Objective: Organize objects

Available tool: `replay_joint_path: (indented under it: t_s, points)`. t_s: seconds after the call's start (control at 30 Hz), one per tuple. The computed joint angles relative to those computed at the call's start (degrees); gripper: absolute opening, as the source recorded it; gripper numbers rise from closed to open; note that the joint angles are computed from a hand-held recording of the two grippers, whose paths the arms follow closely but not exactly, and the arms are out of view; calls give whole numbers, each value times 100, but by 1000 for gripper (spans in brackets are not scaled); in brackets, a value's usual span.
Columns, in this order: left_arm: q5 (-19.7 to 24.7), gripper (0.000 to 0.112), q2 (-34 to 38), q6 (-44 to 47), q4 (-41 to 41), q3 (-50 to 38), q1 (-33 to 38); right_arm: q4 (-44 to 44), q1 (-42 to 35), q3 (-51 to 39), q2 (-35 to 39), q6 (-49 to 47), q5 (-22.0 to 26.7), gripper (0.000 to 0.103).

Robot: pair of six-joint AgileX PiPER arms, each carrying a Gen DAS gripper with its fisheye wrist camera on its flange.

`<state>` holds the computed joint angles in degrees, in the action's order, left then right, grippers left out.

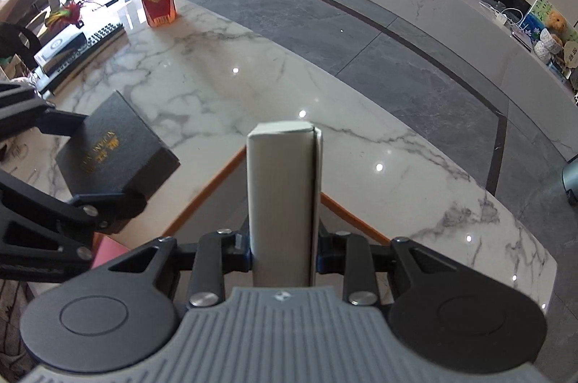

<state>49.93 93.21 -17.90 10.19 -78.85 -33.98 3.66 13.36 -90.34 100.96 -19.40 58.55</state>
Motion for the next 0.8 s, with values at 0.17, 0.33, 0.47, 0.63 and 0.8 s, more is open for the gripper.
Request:
replay_joint_path:
  t_s: [0.17, 0.33, 0.47, 0.63, 0.8]
  points:
    - [118, 88, 153, -165, 200, -74, 18, 16, -107, 27, 345, -779, -43, 31]
    - [233, 88, 324, -275, 179, -184, 93, -23, -62, -8, 635, -1307, -145, 31]
    - [276, 88, 407, -289, 177, -254, 106, -217, 29, -131, 885, -1526, -91, 31]
    - [306, 88, 451, -286, 171, -285, 134, -478, 152, -565, 1136, -1535, 228, 31]
    - [307, 88, 447, -304, 188, -253, 215, -1381, 442, -785, 1341, -1340, 630, 31]
